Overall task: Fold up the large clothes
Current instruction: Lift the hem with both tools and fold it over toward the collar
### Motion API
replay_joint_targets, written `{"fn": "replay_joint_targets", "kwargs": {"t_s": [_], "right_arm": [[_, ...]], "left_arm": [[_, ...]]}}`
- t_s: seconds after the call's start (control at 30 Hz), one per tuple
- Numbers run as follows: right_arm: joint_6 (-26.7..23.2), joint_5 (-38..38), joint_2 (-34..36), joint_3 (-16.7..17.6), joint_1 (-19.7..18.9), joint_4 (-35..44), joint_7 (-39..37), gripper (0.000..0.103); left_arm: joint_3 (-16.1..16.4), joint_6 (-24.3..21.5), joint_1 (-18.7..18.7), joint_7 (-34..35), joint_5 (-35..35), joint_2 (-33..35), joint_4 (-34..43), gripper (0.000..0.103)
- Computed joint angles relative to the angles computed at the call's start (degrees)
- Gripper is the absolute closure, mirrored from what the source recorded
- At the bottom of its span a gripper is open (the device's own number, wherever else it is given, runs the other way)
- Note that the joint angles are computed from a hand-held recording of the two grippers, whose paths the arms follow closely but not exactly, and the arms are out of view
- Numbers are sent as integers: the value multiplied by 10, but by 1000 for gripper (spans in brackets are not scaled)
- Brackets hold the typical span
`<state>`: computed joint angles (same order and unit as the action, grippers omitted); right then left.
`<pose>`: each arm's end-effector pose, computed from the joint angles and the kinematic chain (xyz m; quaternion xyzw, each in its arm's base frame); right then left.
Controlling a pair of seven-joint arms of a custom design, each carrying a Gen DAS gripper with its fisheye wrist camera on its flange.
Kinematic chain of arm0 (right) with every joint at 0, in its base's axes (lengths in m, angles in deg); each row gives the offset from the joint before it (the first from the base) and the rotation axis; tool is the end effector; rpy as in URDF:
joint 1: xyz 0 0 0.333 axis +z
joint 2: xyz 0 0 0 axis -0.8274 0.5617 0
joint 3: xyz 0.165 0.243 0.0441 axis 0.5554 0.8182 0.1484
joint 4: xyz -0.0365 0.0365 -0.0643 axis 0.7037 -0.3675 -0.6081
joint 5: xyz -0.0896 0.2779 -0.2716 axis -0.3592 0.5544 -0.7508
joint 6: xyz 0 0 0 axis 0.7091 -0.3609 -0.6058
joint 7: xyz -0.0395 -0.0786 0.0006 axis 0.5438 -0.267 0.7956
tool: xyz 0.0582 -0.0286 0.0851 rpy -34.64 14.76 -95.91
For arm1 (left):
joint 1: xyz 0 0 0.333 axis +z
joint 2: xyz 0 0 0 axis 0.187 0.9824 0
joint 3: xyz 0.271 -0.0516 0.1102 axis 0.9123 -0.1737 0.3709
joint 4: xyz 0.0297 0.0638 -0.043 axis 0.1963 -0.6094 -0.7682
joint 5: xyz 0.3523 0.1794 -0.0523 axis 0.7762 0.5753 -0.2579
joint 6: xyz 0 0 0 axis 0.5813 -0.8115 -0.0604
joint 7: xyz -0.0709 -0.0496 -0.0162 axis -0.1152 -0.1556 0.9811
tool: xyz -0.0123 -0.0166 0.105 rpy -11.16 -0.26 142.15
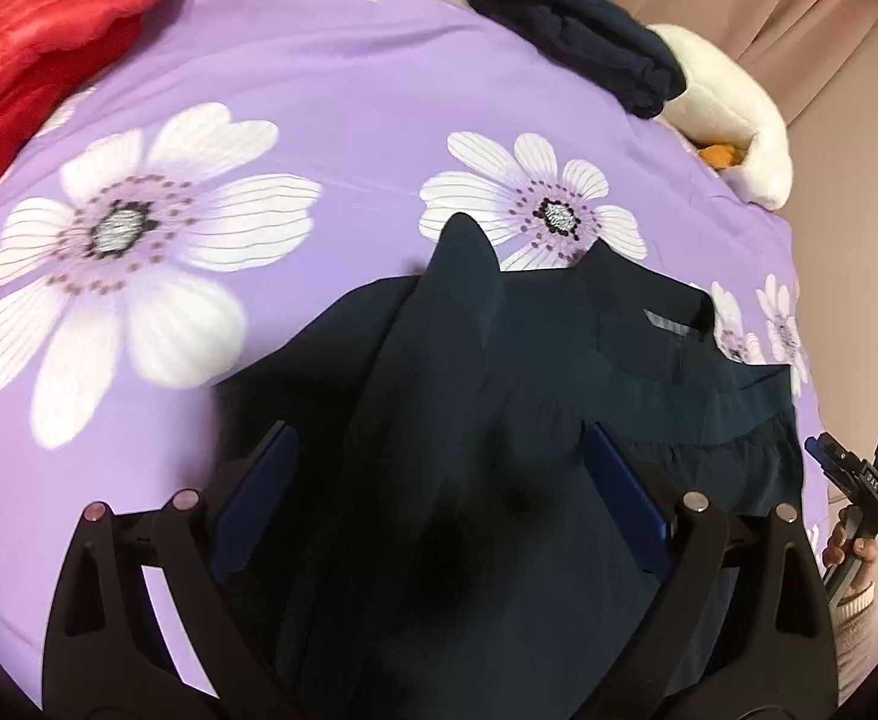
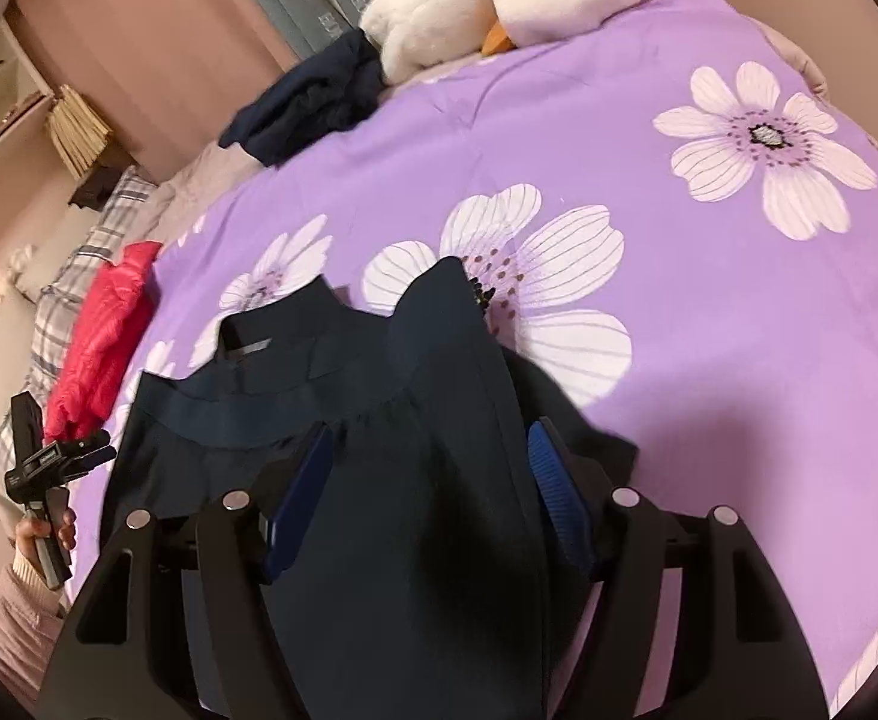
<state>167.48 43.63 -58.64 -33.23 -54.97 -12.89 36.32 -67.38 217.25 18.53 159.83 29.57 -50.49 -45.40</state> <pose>0.7013 0.0495 0.4157 -0.6668 0.6460 -0.0412 0.3692 0.6716 -0.0241 0.4065 -0.7631 0.5747 -0.2885 0.0646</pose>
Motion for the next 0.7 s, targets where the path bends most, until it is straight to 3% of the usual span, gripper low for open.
{"fn": "replay_joint_targets", "kwargs": {"t_s": [0.07,0.13,0.17,0.2,0.23,0.27,0.3,0.33,0.47,0.53,0.6,0.67,0.7], "right_arm": [[-4,-14,35,-2,4,41,15,35],[-9,-14,68,9,0,84,4,35],[-15,-17,82,15,-1,104,-6,35],[-10,-27,86,14,4,109,-6,47],[-6,-47,93,8,13,119,-2,70],[-15,-63,102,5,17,132,5,83],[-17,-66,105,8,15,138,5,100],[-8,-55,103,18,9,134,-8,103],[69,48,64,71,-26,89,-111,103],[96,67,66,65,-20,101,-109,103],[78,23,85,33,3,132,-59,103],[-22,-52,128,19,2,197,34,103],[-51,-54,137,2,11,212,49,100]], "left_arm": [[2,5,-5,-12,8,25,26,12],[-6,10,0,-10,4,45,47,29],[-9,2,2,-8,6,57,60,53],[1,-9,-8,-23,30,66,74,75],[11,-16,-17,-40,54,72,81,81],[13,-16,-19,-50,66,74,83,87],[2,-1,-9,-42,54,71,74,91],[-9,22,1,-30,41,64,60,93],[-34,100,22,-3,7,36,21,97],[-42,110,28,4,-2,39,31,97],[-37,100,24,-3,8,52,54,97],[-21,84,9,-27,36,63,70,97],[-16,76,5,-34,47,68,74,97]]}}
